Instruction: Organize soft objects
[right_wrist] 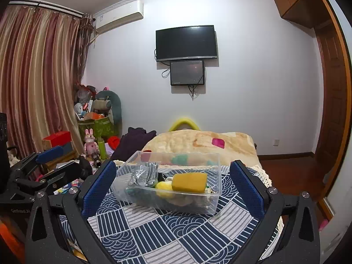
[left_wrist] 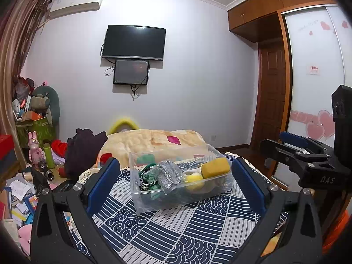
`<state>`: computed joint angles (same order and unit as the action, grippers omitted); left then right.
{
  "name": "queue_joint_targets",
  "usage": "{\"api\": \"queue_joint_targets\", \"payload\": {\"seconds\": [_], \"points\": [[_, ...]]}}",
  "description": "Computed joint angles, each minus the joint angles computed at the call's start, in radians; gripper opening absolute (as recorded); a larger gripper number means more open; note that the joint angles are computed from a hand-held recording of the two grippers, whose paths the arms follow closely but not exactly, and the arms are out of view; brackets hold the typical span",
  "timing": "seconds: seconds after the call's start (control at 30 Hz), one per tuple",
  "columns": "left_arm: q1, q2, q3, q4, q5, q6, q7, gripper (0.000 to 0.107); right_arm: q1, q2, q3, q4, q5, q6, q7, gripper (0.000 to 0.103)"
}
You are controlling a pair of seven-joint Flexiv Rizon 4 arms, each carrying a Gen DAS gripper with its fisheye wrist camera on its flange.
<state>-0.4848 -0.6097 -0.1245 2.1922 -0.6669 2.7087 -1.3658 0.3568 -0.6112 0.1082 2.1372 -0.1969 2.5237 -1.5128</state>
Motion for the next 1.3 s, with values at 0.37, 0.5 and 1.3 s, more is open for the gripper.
{"api": "queue_joint_targets", "payload": {"seconds": [0.37,0.5,1.3], "points": [[-0.004,0.001,-0.001,0.0,-0.007,0.005,0.009,0.103,-0.001,0.005,0.003,0.006,0.0,0.006,0.001,0.103],[-0.003,0.001,-0.001,0.001,-0.004,0.006,0.006,0.103,-0.001,0.006,0.003,0.007,0.0,0.006,0.002,0.103],[0.011,0.002,0.002,0.002,0.031,-0.015,-0.015,0.103,-0.007,0.012,0.004,0.008,-0.011,0.0,0.01,0.103]]}}
